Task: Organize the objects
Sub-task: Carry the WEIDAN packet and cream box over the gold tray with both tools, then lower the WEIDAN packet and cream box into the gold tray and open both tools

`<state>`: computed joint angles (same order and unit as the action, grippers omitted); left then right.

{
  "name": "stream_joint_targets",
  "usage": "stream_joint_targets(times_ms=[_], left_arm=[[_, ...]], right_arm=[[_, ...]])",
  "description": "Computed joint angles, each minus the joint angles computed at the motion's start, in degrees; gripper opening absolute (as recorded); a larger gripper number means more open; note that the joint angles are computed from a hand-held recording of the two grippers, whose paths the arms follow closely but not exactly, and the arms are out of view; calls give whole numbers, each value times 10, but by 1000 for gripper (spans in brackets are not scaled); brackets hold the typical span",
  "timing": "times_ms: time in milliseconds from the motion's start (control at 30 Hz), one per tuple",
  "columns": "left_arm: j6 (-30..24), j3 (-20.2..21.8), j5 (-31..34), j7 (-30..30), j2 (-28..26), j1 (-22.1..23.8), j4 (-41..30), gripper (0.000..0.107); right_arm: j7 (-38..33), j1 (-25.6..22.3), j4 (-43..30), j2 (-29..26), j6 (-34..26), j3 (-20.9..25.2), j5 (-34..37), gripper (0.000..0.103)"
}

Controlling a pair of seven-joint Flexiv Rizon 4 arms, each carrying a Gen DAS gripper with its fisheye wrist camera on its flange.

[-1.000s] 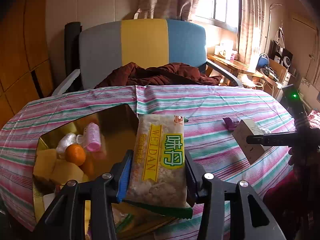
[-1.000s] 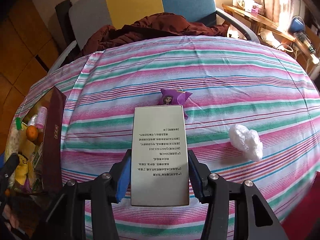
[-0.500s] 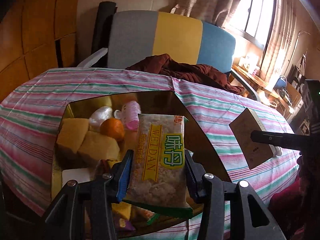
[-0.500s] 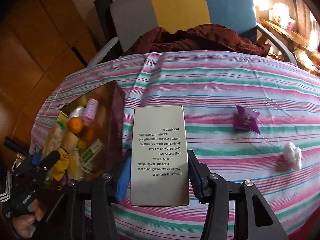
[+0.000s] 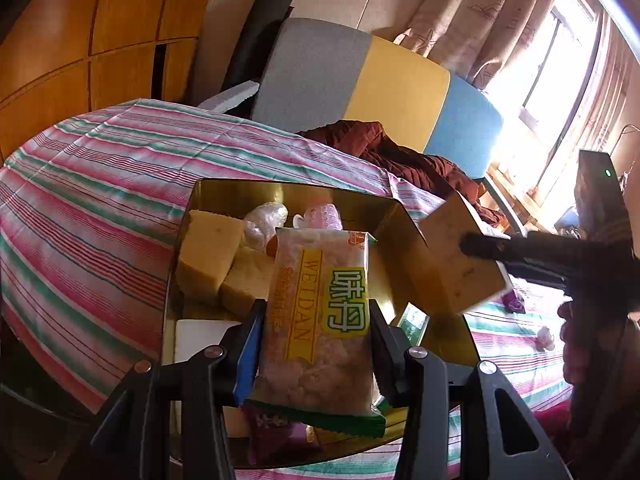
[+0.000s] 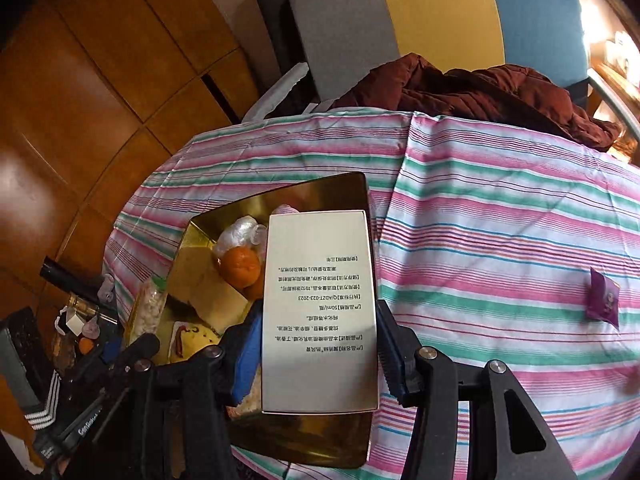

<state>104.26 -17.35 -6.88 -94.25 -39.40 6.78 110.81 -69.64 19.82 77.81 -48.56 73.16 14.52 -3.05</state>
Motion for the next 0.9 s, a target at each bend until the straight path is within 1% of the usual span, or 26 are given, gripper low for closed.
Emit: stream_joint_targets(times_ms=[133, 200, 233, 267, 333, 467, 533, 667, 733, 767, 833, 900], left_arm=[[-1, -11, 6, 5, -5, 5, -6, 47], [-5, -13, 6, 6, -6, 6, -7, 47], [-6, -10, 5, 7, -6, 4, -7, 47], [-8, -4, 2, 6, -6, 0, -8, 47], [-13, 1, -4, 6, -8, -3, -9, 47], [-19, 0, -10, 9, -11, -4, -14, 47], [-23, -3, -11, 13, -15, -5, -19, 47], [-33, -10, -13, 24, -24, -7, -37, 47], [-42, -15, -18, 30, -31, -8, -52, 47], [-48, -13, -21, 33, -34, -11, -61, 47], [-57, -1, -33, 36, -41, -27, -80, 48], [-70, 9, -41, 43, -49, -40, -101, 48]], right_arm=[[20, 13, -53, -26, -17, -11, -4, 53], [40, 26, -77, -40, -23, -30, -11, 54], [46, 27, -92, -49, -32, -31, -12, 61], [49, 27, -102, -56, -41, -29, -12, 63], [54, 29, -103, -59, -46, -33, -14, 64], [53, 25, -74, -50, -41, -30, -10, 65], [57, 27, -54, -43, -35, -34, -12, 72], [69, 30, -9, -24, -8, -42, -17, 81], [81, 37, 13, -15, 9, -55, -26, 90], [88, 42, 24, -11, 17, -63, -32, 93], [106, 54, 45, -1, 35, -82, -47, 101], [124, 64, 65, 7, 51, -100, -63, 103]])
